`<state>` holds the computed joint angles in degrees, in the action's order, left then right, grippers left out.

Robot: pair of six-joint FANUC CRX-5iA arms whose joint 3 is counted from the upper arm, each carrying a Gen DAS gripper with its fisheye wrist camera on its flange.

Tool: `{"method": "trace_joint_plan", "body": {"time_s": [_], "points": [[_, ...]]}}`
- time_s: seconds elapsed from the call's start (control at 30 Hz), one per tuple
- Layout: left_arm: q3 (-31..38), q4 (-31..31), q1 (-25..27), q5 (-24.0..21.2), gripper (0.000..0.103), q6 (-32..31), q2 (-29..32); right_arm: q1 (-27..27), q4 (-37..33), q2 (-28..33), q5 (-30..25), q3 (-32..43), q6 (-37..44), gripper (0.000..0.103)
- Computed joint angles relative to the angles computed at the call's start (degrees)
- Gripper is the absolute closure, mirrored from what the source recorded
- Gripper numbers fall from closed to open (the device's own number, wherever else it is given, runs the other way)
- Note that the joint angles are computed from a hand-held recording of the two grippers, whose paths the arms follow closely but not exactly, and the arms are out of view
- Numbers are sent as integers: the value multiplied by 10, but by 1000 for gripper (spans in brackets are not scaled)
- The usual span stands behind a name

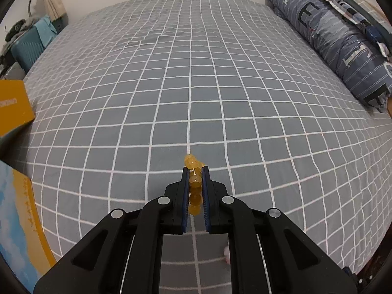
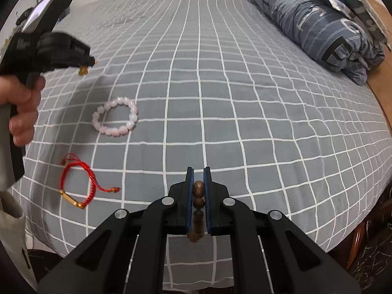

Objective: Organize jewelry
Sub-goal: 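Carry the amber and wooden bead bracelets in both tools over the box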

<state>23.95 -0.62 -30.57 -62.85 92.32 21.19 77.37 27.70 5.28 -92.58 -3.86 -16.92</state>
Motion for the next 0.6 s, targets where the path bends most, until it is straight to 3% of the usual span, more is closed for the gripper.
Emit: {"method": "trace_joint_plan", "body": {"time_s": [0.6], "points": [[-120, 27, 34, 43, 94, -31, -146, 19, 85, 7, -48, 39, -25, 96]]}}
